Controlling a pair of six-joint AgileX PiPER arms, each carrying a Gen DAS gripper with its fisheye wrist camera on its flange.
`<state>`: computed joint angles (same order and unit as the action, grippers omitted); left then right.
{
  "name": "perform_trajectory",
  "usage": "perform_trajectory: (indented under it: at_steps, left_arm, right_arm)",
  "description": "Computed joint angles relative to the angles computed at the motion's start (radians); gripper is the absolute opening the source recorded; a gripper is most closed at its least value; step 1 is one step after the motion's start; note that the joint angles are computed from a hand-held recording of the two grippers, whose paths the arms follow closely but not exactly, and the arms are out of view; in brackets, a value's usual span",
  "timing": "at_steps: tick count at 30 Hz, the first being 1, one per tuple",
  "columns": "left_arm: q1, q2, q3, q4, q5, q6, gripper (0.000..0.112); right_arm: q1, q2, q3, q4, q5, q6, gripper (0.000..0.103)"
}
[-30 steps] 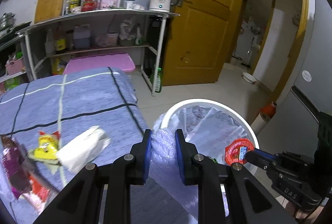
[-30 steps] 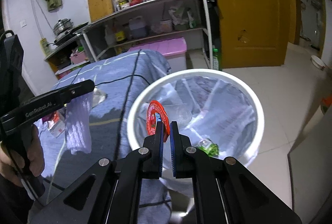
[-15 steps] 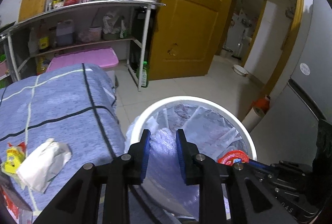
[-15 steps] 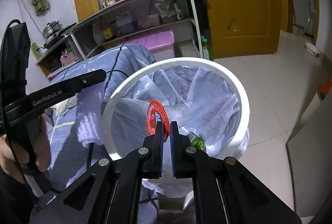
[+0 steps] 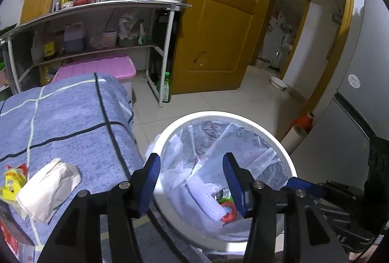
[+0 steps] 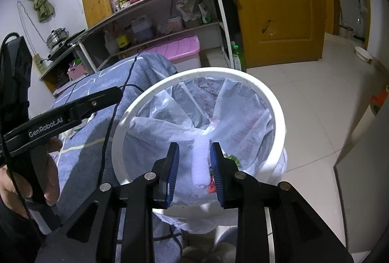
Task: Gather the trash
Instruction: 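Carry the foam net and red lid to the bin and release both, then move both grippers back over the remaining trash on the table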
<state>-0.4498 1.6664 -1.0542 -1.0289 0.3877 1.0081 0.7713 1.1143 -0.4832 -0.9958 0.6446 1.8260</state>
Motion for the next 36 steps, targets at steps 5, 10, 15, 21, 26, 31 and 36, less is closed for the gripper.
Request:
perform_trajectory:
  at_steps: [5,10,15,21,26,31,36]
  left_arm:
    - [0.036,-0.063,0.066,-0.009,0.004,0.025,0.053]
    - [0.092,-0.150,0.152,-0.014,0.016,0.058,0.053]
    - [0.174,-0.245,0.248,-0.043,0.028,0.113,0.053]
    - [0.313,-0.351,0.346,-0.065,0.080,0.194,0.050]
    - [0.446,-0.409,0.407,-0.075,0.145,0.262,0.050]
    - [0.578,-0.446,0.456,-0.088,0.188,0.332,0.050]
    - [0.707,-0.437,0.453,-0.086,0.238,0.368,0.050]
  right_arm:
    - [0.066,0.005,-0.022,-0.009,0.062,0.028,0.027]
    - [0.160,0.040,-0.065,-0.023,0.122,0.069,0.027]
    - [0.229,0.080,-0.096,-0.052,0.133,0.128,0.027]
    - [0.310,0.154,-0.160,-0.082,0.132,0.160,0.028]
    - [0.334,0.222,-0.218,-0.081,0.082,0.137,0.029]
    - [0.339,0.292,-0.268,-0.075,0.039,0.126,0.029]
    - [0.319,0.338,-0.307,-0.075,-0.002,0.113,0.040]
